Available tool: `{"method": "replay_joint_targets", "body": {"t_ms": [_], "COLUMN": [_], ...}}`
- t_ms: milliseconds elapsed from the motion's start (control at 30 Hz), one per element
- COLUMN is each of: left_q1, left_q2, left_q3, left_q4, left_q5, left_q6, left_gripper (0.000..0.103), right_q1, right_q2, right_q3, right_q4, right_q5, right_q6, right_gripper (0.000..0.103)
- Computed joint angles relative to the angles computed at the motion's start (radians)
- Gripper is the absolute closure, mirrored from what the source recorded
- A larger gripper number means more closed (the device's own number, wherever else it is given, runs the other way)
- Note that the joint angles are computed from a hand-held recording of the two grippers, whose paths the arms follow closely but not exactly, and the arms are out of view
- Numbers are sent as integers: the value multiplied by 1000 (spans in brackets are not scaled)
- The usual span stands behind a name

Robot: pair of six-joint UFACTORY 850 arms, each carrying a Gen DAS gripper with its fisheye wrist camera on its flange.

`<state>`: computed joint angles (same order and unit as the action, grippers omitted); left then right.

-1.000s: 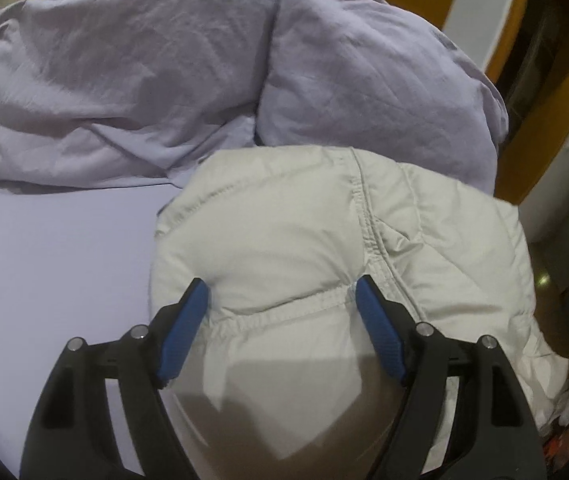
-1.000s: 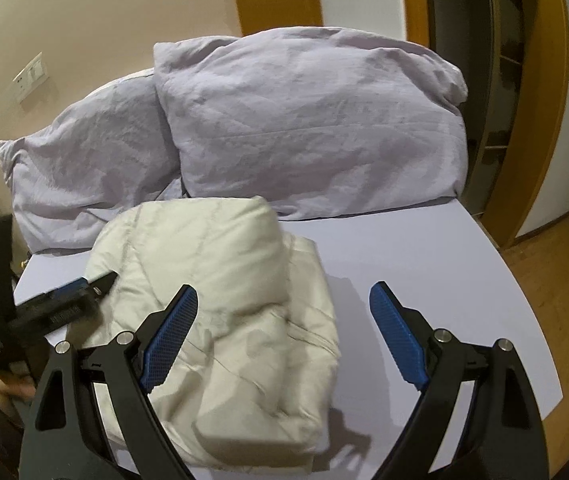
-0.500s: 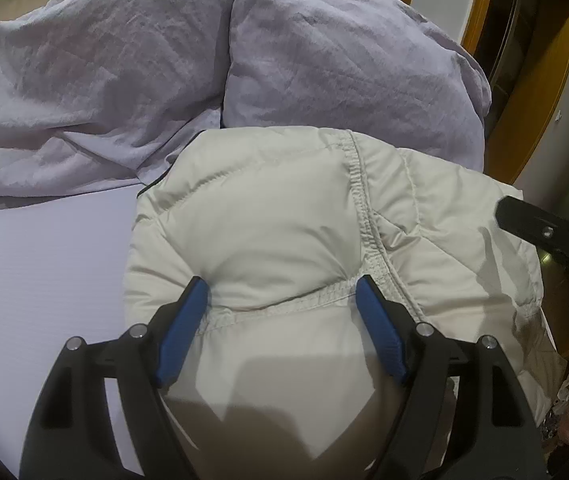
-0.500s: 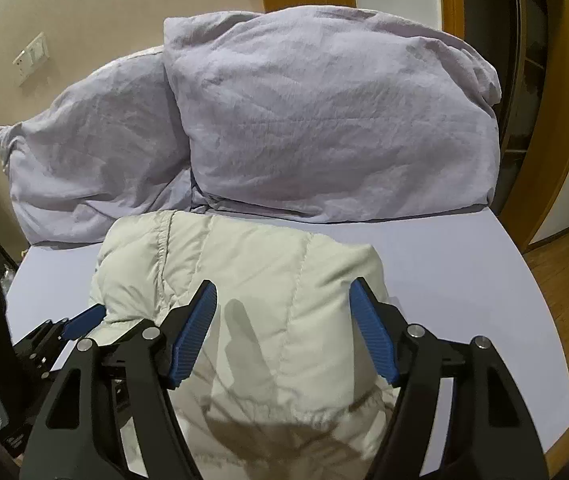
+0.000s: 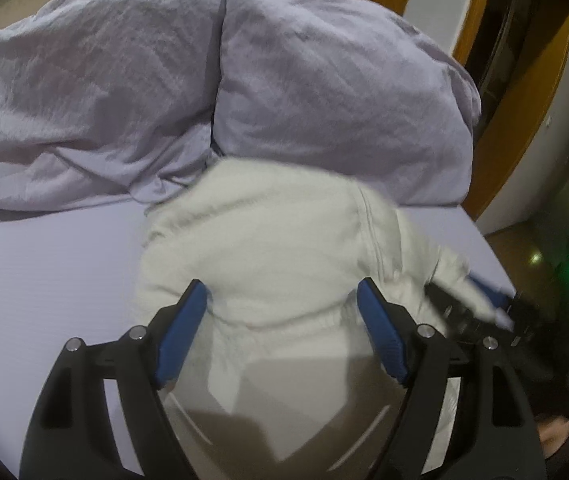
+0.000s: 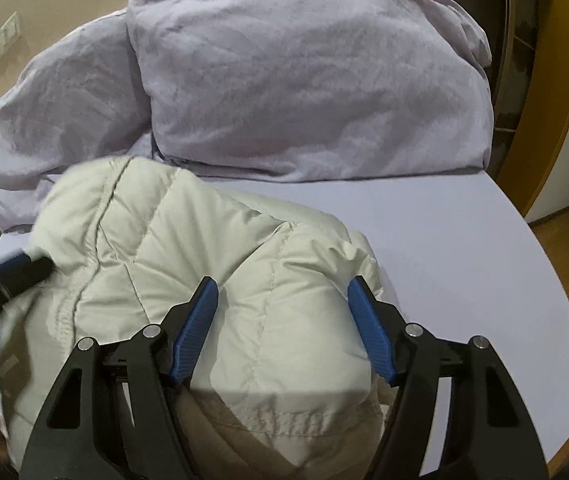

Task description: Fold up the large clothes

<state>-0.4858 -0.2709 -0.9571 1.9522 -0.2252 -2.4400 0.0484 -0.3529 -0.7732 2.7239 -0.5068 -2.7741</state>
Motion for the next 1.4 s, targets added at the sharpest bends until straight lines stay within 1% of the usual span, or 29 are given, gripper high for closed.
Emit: {"method": "replay_joint_targets", "body": {"t_ms": [133,233,300,333,367,433,500,667,767,833,933,1067,1233,1400], "left_q1": [12,15,11,8,4,-13,-23,-12,-8,-2,6,6,9,8], "left_q2": [-6,-34,-67,-78,-87,-110,-124,-136,-138,-136,-138,-144,-160,-171], "left_q3": [-29,-61,-83,-87,-85,-89,-91,-89,-81,-72,-66,-65,-73,-73], "left_q4": [-55,-159,-255,-270,-244,-240,-231,-181,-126,-57,27,90,144,193], "left_q5": [-21,-46,-67,-76,-91,-139,-168,-150,-144,-130,-112,-111,-100,-108], "left_q6": [54,169,280,300,280,299,302,247,187,112,26,-36,-91,-145], "left_gripper": [25,25,24,22,19,18,17,17,17,17,16,15,14,13], "right_q1": [0,-4,-7,-10,-13,-8,-2,9,22,18,14,18,12,12], "right_q2": [-20,-36,-43,-46,-45,-33,-19,3,-25,-52,-81,-100,-130,-146], "right_q3": [-9,-11,-11,-12,-14,-21,-26,-42,-71,-89,-91,-85,-99,-103], "right_q4": [3,2,-8,-19,-35,-32,-10,37,102,78,84,132,116,119], "right_q5": [-7,-21,-32,-34,-28,5,30,13,34,39,2,-32,-53,-65], "right_q6": [5,15,28,40,56,51,37,13,-44,-14,-3,-43,-20,-22], "right_gripper": [34,34,34,33,32,31,27,27,27,27,26,24,22,21]}}
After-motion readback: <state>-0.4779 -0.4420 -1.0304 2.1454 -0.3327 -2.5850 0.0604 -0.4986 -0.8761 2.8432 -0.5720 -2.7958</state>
